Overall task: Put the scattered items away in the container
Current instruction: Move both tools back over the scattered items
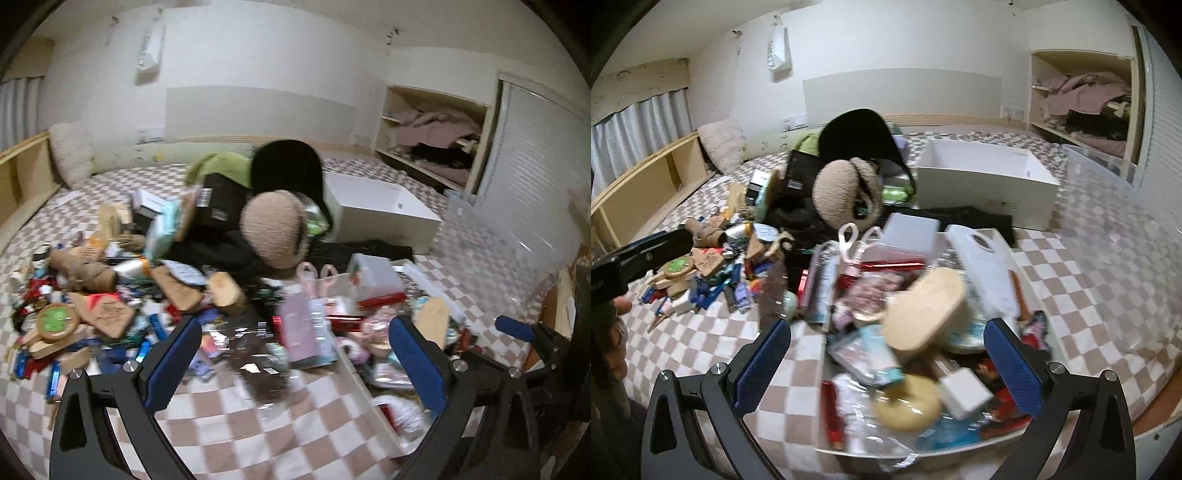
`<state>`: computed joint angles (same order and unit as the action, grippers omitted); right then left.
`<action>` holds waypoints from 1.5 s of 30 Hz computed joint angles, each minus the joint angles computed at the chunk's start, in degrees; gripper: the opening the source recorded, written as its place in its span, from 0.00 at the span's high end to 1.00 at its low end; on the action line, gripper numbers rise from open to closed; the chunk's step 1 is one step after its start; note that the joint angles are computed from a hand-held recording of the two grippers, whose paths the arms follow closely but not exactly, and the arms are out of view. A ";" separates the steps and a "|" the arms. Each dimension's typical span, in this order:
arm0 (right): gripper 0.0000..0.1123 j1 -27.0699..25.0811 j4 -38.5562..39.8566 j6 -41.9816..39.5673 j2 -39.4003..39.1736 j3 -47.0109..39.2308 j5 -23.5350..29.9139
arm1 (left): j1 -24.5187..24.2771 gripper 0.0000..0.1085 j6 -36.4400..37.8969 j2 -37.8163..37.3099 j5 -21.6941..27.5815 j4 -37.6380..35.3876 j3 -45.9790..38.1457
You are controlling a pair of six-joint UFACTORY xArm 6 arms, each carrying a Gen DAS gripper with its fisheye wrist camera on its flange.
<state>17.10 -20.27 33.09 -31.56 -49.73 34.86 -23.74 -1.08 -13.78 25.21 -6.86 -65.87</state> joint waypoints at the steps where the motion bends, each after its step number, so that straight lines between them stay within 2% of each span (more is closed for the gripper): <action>1: 0.08 0.69 -0.11 0.25 0.82 -0.68 -0.10 | 0.76 0.06 0.14 -0.71 -0.19 0.21 0.78; 12: 0.08 8.23 -5.01 4.77 10.39 -8.87 0.41 | 10.17 0.06 5.07 -5.87 -0.75 -3.23 7.03; 21: 0.08 10.95 -3.50 6.07 17.45 -13.33 -0.25 | 15.50 0.06 4.75 -7.27 -3.08 -1.58 10.24; 33: 0.08 13.11 -7.91 6.61 26.53 -17.52 -3.19 | 19.31 0.06 0.02 -5.30 -7.81 2.83 14.01; 35: 0.08 13.20 -8.97 5.72 29.34 -19.21 -2.58 | 20.19 0.06 -1.26 -4.68 -9.13 2.91 15.21; 39: 0.08 13.31 -11.14 3.80 34.97 -23.01 -0.50 | 21.46 0.06 0.30 -3.23 -9.69 -1.42 16.31; 43: 0.09 12.99 -11.74 2.59 38.98 -25.89 1.56 | 22.38 0.06 -0.56 -2.16 -9.69 -1.42 17.02; 45: 0.14 12.74 -11.22 2.03 40.43 -26.87 2.23 | 22.49 0.06 -0.60 -1.67 -9.28 -1.49 17.01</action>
